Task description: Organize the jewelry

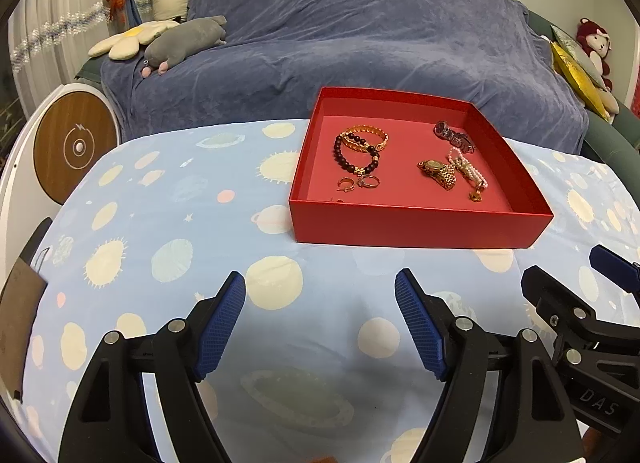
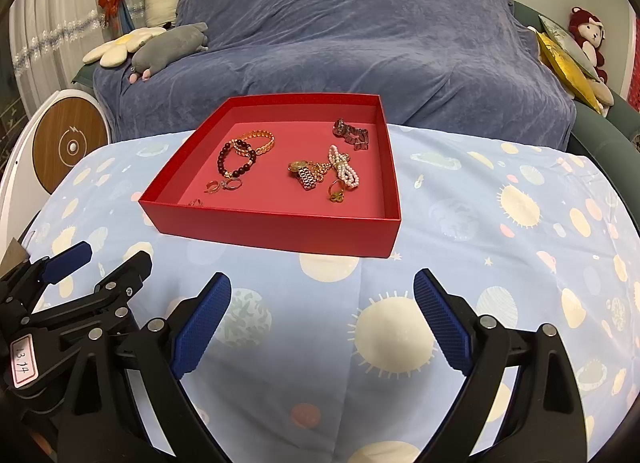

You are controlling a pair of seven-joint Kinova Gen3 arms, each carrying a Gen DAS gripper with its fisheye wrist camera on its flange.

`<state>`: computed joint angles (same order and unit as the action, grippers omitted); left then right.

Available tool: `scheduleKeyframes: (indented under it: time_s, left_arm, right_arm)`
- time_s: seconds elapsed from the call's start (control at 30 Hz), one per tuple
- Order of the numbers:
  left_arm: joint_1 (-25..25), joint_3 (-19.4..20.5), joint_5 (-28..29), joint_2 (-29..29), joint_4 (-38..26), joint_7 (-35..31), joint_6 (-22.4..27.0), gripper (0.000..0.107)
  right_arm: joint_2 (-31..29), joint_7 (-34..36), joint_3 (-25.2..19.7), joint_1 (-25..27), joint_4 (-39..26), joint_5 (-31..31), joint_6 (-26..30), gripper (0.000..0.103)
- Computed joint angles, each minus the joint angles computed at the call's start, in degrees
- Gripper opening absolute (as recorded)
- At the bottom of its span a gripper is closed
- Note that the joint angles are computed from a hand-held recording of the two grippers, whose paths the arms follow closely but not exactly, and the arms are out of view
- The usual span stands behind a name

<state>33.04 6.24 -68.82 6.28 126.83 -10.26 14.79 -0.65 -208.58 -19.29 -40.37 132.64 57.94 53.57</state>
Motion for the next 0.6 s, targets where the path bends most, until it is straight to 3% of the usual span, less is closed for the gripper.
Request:
scheduleKeyframes:
  time_s: [0.23, 0.6]
  left_arm:
    - [0.1, -0.2, -1.2, 0.2, 0.1, 1.3, 0.0, 0.080]
    - [0.0, -1.0, 2.4, 0.3, 0.0, -0.8, -0.3, 0.085]
  right_arm:
    - [-0.1, -0.2, 0.0, 0.1, 0.1, 0.1, -0.3, 0.091]
    - [0.0, 0.1, 0.0, 0.3, 0.2, -0.3, -0.7, 0.094]
